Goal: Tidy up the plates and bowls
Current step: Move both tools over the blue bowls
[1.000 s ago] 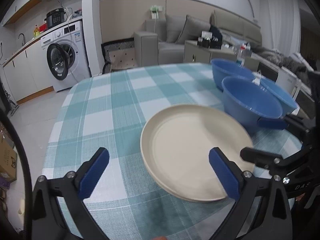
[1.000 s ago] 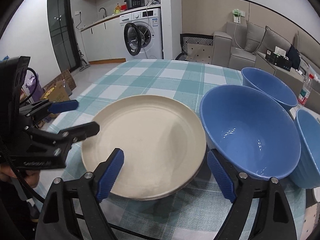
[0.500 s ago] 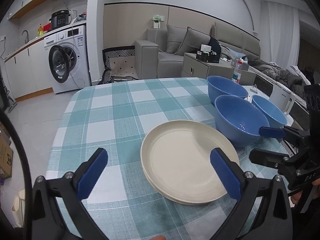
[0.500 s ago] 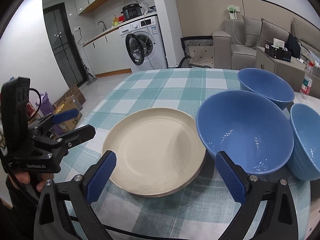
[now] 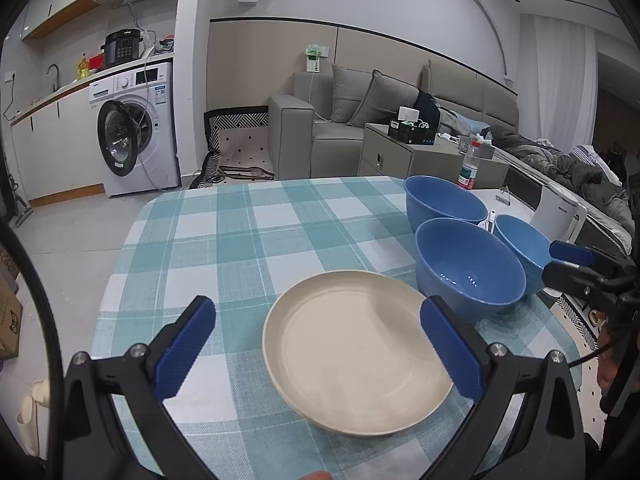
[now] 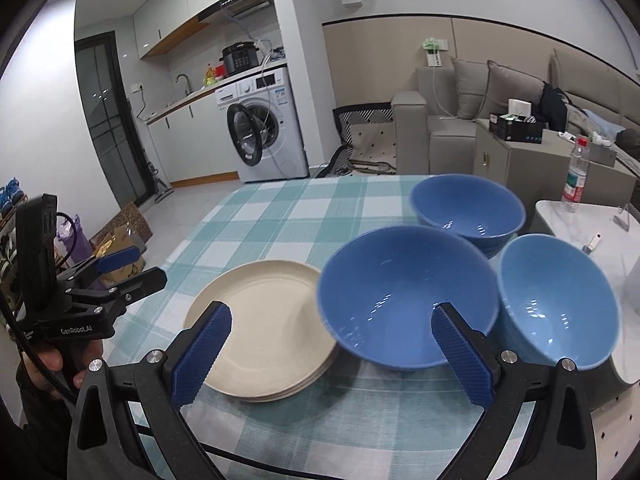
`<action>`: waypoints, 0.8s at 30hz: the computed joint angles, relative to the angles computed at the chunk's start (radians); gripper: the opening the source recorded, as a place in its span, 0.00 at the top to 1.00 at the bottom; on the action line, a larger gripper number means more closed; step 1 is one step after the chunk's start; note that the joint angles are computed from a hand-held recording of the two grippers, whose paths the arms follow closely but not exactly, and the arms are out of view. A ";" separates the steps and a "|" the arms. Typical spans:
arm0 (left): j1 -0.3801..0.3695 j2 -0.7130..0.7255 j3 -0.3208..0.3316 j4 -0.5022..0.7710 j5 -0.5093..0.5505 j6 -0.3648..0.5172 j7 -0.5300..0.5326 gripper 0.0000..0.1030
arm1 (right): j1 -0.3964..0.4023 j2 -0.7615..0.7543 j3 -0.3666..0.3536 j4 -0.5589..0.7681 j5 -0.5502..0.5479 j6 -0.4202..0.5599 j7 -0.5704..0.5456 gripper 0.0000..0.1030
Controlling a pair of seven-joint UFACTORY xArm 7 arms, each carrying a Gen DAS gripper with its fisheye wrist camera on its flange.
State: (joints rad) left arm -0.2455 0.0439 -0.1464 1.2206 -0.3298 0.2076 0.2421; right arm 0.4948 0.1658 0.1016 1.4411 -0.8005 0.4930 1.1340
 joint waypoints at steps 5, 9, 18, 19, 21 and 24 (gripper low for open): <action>-0.017 0.042 -0.002 0.065 0.068 0.012 -0.063 0.00 | -0.035 -0.073 -0.006 -0.054 -0.039 0.013 0.035 0.01; -0.031 0.084 -0.010 0.129 0.124 0.026 -0.106 0.00 | -0.086 -0.135 0.013 -0.097 -0.052 0.023 0.031 0.01; -0.080 0.181 -0.007 0.287 0.250 0.052 -0.218 0.00 | -0.218 -0.260 0.058 -0.207 -0.033 -0.016 0.026 0.01; -0.085 0.190 -0.006 0.303 0.262 0.057 -0.227 0.00 | -0.231 -0.274 0.060 -0.221 -0.026 -0.028 0.022 0.01; -0.099 0.211 -0.001 0.341 0.290 0.067 -0.250 0.00 | -0.259 -0.297 0.063 -0.244 0.002 -0.066 0.007 0.01; -0.112 0.237 -0.002 0.391 0.314 0.077 -0.268 0.00 | -0.309 -0.327 0.083 -0.261 -0.027 -0.080 0.039 0.01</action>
State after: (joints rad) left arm -0.3576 0.2808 -0.1481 1.6118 -0.0161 0.2848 -0.0258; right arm 0.1860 -0.1614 0.1850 1.1806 -0.8279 0.4126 1.1725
